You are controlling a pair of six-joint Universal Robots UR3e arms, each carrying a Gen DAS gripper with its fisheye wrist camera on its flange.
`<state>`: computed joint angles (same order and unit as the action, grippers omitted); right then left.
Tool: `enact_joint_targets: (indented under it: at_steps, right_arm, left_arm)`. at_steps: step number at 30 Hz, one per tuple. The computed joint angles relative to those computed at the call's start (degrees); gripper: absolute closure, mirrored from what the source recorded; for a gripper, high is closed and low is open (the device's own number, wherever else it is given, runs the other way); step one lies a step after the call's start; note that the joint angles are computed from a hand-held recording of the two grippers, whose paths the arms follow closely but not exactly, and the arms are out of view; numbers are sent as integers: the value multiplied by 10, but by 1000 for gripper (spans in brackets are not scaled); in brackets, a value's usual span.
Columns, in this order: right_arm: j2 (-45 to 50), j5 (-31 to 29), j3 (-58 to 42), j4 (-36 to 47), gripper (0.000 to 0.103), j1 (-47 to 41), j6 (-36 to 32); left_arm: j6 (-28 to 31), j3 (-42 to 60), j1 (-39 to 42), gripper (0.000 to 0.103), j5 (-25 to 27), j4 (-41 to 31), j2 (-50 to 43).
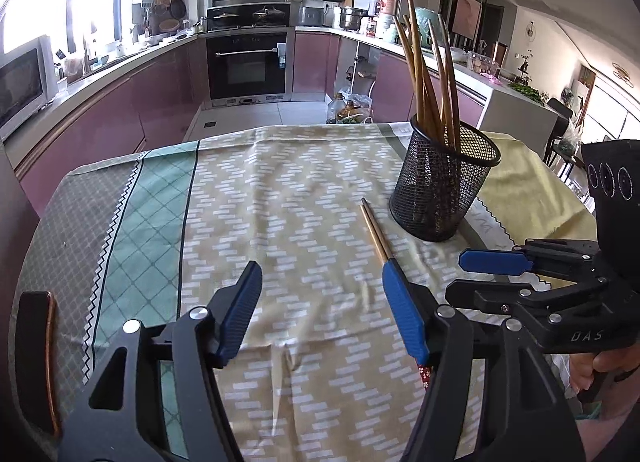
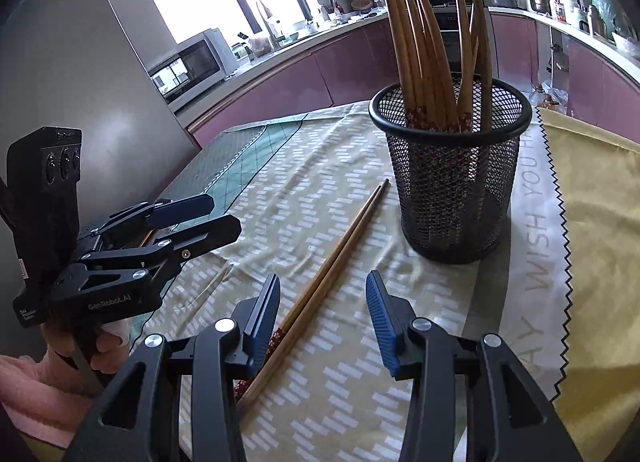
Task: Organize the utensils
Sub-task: 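Move both open grippers toward the last two chopsticks on the cloth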
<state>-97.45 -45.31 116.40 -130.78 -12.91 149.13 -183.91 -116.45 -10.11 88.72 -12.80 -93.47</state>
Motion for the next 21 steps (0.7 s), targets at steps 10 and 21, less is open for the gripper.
enact_joint_targets:
  at_steps: [10, 21]
  right_arm:
    - [31, -58, 7, -79, 59, 56, 49]
    - [47, -137, 12, -147, 71, 112, 75]
  left_arm:
    - [-3, -17, 10, 41, -2, -10, 1]
    - [2, -33, 17, 41, -16, -1, 0]
